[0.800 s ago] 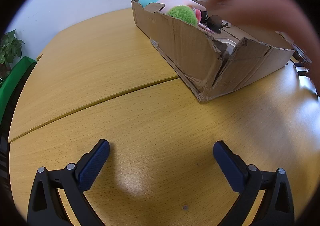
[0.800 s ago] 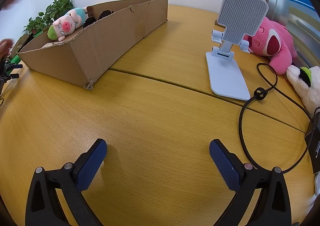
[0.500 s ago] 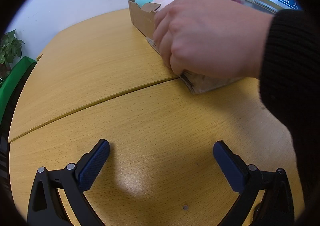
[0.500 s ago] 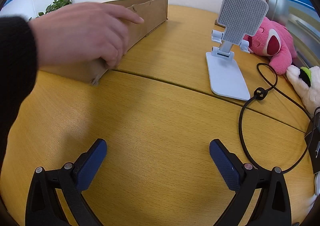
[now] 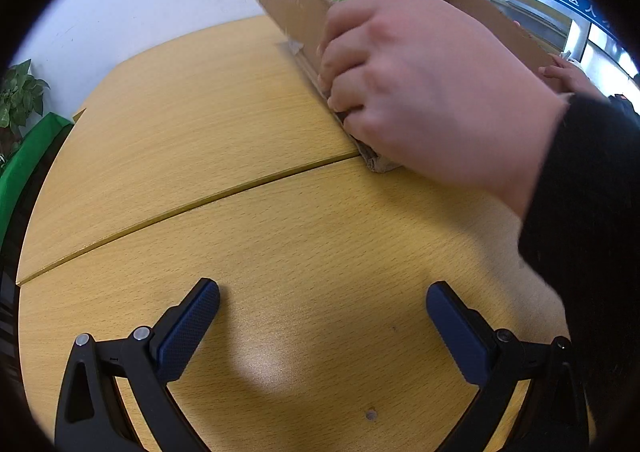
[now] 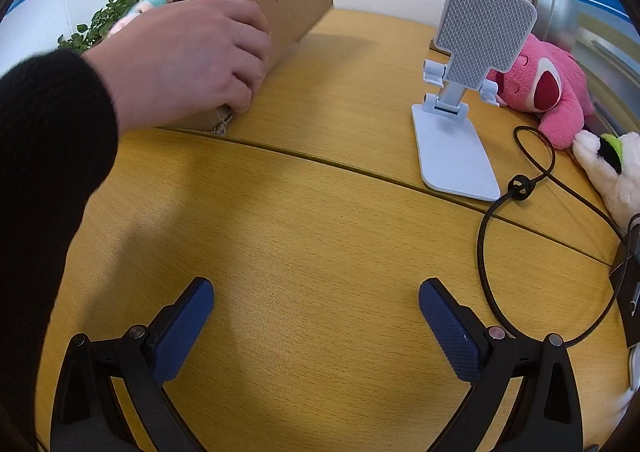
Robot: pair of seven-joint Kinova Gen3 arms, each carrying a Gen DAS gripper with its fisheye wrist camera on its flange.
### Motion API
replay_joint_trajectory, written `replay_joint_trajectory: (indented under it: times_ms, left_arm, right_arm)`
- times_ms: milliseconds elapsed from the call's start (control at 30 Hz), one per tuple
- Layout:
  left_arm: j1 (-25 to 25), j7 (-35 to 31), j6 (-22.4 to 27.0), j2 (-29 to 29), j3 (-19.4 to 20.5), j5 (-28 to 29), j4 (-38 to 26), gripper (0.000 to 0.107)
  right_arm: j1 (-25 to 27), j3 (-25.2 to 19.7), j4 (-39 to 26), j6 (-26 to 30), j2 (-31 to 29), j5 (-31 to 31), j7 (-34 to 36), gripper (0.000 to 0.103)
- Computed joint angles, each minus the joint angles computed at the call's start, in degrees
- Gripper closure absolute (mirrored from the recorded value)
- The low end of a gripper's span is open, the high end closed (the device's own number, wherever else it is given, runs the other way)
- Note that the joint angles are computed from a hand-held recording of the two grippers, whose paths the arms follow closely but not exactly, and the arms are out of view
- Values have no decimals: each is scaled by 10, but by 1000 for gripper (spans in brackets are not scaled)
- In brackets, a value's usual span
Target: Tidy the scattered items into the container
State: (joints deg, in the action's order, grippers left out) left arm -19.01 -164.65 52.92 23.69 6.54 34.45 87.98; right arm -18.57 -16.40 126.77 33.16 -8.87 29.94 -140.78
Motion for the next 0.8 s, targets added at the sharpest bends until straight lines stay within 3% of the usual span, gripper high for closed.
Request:
replay_joint_trajectory:
  times_ms: [800]
  left_arm:
    - [2, -1, -2, -4, -1, 2, 6, 4]
  right_arm:
    - [0, 0, 0, -1, 1, 0, 0, 0]
